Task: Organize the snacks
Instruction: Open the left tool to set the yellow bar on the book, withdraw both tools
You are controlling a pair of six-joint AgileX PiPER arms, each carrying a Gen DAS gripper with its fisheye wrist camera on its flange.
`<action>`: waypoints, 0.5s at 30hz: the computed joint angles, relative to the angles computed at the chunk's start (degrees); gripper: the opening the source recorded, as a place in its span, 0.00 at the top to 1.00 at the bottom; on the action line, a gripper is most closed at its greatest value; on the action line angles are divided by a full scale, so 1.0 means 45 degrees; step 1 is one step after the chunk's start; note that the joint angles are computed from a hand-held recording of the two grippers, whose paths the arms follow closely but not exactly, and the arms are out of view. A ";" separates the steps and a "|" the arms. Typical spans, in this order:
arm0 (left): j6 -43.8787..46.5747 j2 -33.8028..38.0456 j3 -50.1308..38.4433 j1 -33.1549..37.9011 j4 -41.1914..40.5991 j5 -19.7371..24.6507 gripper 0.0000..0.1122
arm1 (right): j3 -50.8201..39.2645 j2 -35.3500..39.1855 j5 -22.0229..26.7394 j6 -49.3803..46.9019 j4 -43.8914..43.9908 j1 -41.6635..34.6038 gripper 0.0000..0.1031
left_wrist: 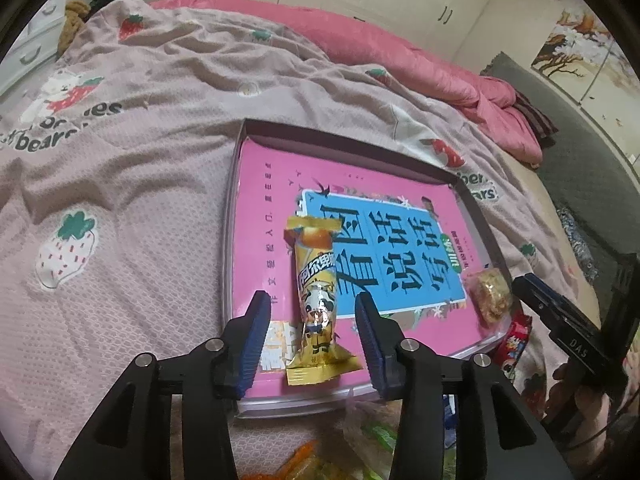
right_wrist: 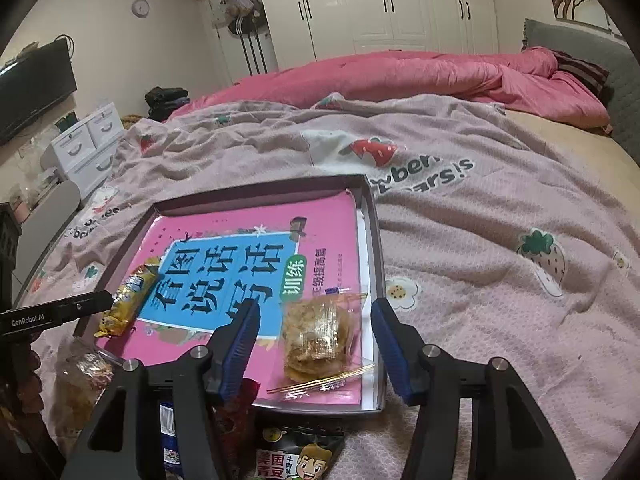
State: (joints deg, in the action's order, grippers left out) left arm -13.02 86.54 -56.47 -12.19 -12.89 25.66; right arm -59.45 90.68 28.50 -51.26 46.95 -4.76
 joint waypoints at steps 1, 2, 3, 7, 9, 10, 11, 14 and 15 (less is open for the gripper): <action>0.0126 -0.0089 0.0006 0.0021 -0.0140 0.0011 0.58 | 0.0036 -0.0073 0.0044 -0.0213 0.0221 -0.0057 0.44; 0.0174 -0.0168 0.0009 0.0026 -0.0191 0.0024 0.58 | 0.0069 -0.0129 0.0067 -0.0352 0.0370 -0.0098 0.43; 0.0219 -0.0237 0.0012 0.0030 -0.0236 0.0044 0.57 | 0.0094 -0.0177 0.0087 -0.0479 0.0515 -0.0131 0.43; 0.0543 -0.0632 0.0070 -0.0031 -0.0554 0.0148 0.54 | 0.0210 -0.0372 0.0209 -0.0755 0.0823 -0.0206 0.42; 0.0647 -0.0774 0.0081 -0.0058 -0.0661 0.0220 0.52 | 0.0258 -0.0448 0.0234 -0.0848 0.0905 -0.0223 0.42; 0.0674 -0.0832 0.0105 -0.0065 -0.0696 0.0243 0.52 | 0.0307 -0.0503 0.0258 -0.0928 0.0961 -0.0238 0.42; 0.0896 -0.0932 0.0139 -0.0050 -0.0919 0.0302 0.51 | 0.0360 -0.0571 0.0248 -0.0993 0.1017 -0.0241 0.42; 0.1033 -0.1208 0.0287 -0.0080 -0.1029 0.0423 0.49 | 0.0521 -0.0759 0.0312 -0.1183 0.1191 -0.0265 0.42; 0.1063 -0.1304 0.0331 -0.0095 -0.1072 0.0501 0.48 | 0.0577 -0.0825 0.0329 -0.1245 0.1240 -0.0268 0.42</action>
